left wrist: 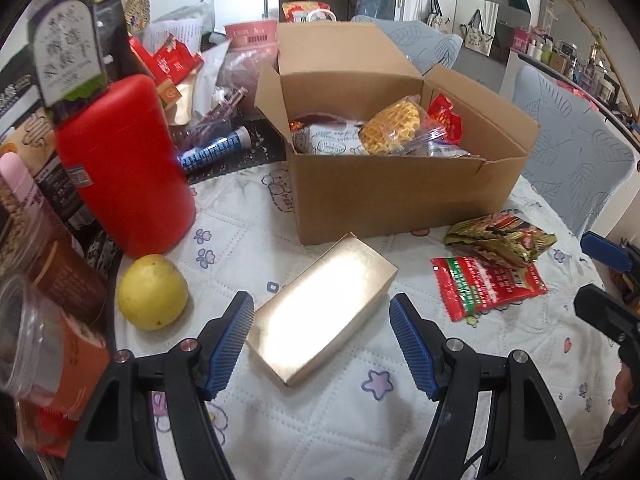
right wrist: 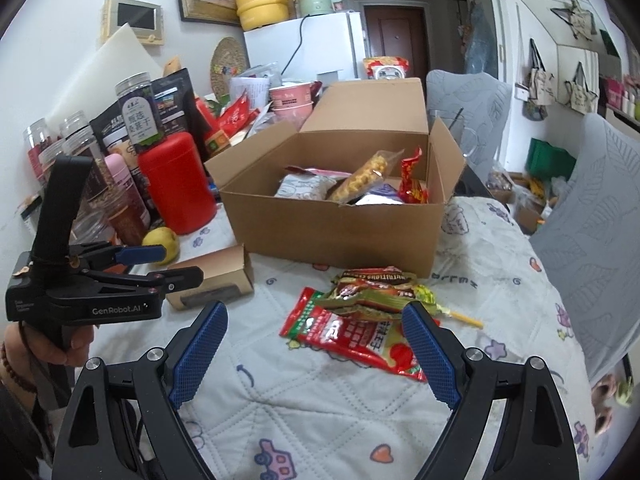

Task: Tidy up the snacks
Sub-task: 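Grasp the gold box with the left gripper while the right grasps the green cereal bag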

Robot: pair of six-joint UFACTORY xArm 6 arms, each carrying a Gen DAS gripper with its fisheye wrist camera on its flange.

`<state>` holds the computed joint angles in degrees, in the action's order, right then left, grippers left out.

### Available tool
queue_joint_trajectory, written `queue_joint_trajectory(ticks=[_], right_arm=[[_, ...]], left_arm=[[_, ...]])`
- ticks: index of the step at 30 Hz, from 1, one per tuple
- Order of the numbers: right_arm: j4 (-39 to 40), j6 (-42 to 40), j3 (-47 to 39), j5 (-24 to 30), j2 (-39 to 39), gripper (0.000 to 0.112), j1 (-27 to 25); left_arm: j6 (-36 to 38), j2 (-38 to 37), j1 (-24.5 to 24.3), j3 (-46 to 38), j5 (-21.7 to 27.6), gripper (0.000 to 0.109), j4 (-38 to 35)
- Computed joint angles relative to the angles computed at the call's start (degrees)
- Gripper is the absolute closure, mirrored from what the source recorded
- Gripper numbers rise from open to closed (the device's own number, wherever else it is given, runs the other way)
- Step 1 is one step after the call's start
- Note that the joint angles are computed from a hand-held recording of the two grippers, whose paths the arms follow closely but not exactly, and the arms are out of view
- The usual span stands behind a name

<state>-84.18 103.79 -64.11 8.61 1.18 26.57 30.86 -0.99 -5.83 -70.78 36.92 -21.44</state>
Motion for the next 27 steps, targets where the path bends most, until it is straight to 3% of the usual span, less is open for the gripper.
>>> queue_joint_trajectory(ticks=[5,14,16,21,27], right_arm=[[0.73,0.37,-1.03,-0.9,1.29,0.022,-1.5],[2.94,-1.41,-1.98,-0.59,2.81,0.022,-2.89],[6.65,-4.6,-1.84,-0.08,3.15,0.017,-2.99],[16.45,-14.06,-2.52,1.03,4.79,0.012,-3.12],[37.14,-33.92,-5.01,2.31,9.05,0.01,-2.69]], left_arm=[[-0.61,4.41,0.21,-4.22,2.81,0.038,1.25],[-1.34,5.59,-1.47,-4.18,1.49,0.038,5.56],[-1.32,5.68,-1.68,-4.02,0.87,0.039,5.5],[-3.75,5.3,-2.05,-4.11,1.18,0.054,6.25],[-8.22,4.39,-2.07,-4.95,5.92,0.061,7.71]])
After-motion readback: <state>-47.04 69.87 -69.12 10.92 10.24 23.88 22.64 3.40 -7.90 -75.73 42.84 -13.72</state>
